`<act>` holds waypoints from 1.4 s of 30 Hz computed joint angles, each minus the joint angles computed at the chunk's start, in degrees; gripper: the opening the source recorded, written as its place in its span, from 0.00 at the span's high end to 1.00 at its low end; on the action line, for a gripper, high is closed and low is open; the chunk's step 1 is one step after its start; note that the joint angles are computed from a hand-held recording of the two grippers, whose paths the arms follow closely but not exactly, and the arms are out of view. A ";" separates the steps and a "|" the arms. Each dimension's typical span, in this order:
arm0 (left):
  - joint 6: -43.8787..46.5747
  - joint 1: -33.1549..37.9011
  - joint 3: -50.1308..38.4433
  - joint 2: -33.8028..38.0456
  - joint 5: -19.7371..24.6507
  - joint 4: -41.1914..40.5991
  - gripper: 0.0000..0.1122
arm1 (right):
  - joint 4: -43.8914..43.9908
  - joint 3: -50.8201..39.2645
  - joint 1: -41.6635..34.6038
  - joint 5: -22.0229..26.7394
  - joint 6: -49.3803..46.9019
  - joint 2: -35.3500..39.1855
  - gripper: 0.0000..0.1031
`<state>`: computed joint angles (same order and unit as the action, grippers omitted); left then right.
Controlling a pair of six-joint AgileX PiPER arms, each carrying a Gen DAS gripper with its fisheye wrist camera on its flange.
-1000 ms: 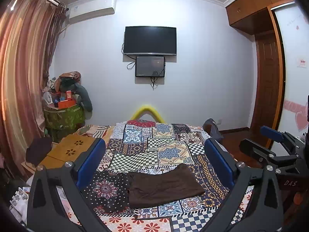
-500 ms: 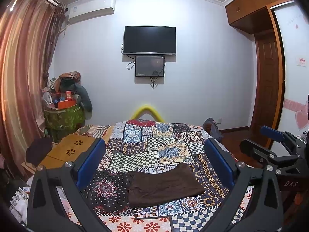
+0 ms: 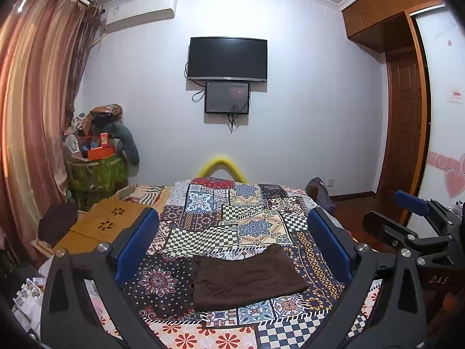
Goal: Fold small clothes
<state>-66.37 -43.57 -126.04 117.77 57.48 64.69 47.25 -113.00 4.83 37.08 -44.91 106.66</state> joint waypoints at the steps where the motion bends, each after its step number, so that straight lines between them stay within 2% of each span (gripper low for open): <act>1: 0.08 -0.03 -0.31 0.21 0.15 0.00 0.08 | -0.14 -0.21 -0.06 0.13 0.16 0.05 0.00; 18: 1.27 0.39 -2.42 1.39 0.00 -1.72 0.08 | -0.40 -0.64 -0.32 0.68 1.04 0.32 0.00; 31: -0.06 0.76 -0.26 0.34 -0.79 -1.81 0.08 | -1.46 -1.57 -0.02 1.15 2.43 1.08 0.00; 42: 2.26 1.49 -2.74 1.51 -1.10 -3.91 0.08 | -1.71 -1.81 0.01 1.11 2.89 1.21 0.00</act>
